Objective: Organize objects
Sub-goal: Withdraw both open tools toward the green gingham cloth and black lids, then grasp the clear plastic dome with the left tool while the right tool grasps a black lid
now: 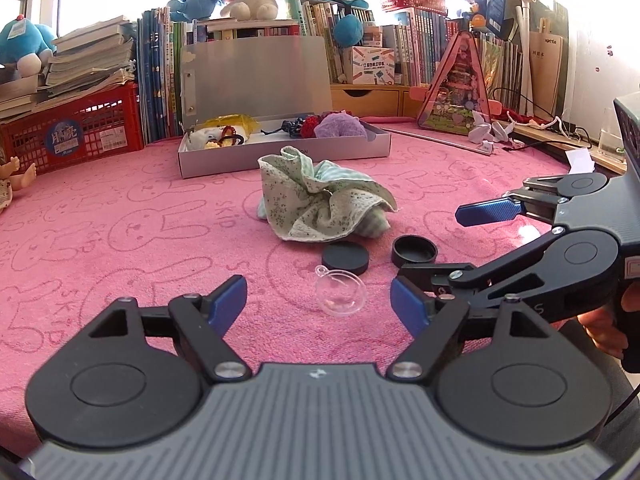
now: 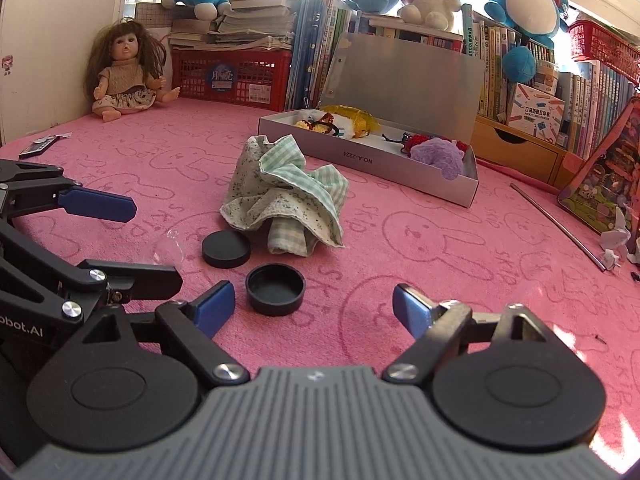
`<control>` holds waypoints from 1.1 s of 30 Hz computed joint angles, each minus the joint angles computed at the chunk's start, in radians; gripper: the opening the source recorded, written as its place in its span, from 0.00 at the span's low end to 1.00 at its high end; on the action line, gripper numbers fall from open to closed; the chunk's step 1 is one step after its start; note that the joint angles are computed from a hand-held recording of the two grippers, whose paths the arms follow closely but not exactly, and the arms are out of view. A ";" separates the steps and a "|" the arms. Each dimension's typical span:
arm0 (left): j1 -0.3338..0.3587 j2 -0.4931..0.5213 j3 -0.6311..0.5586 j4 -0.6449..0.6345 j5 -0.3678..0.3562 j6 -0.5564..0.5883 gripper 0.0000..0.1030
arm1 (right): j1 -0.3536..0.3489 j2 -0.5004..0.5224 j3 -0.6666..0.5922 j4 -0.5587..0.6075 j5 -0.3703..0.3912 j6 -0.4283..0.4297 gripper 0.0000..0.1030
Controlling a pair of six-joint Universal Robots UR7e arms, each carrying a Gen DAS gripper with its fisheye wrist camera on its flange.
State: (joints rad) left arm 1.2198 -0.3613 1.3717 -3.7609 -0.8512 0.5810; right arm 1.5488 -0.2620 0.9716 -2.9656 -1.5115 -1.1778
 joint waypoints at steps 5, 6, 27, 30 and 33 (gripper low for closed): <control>0.002 -0.001 -0.001 0.015 0.004 0.001 0.69 | -0.002 -0.006 0.011 0.000 0.013 0.009 0.83; 0.003 -0.002 0.000 0.018 0.004 -0.001 0.67 | -0.002 -0.007 0.014 -0.002 0.014 0.006 0.81; 0.000 0.000 0.002 0.033 -0.012 -0.015 0.33 | 0.002 -0.036 0.071 0.032 0.042 -0.016 0.36; -0.001 0.001 -0.002 0.027 -0.012 -0.017 0.33 | 0.001 -0.037 0.072 0.033 0.045 -0.016 0.35; -0.001 0.002 -0.004 0.026 -0.013 -0.014 0.33 | 0.001 -0.037 0.071 0.034 0.044 -0.009 0.35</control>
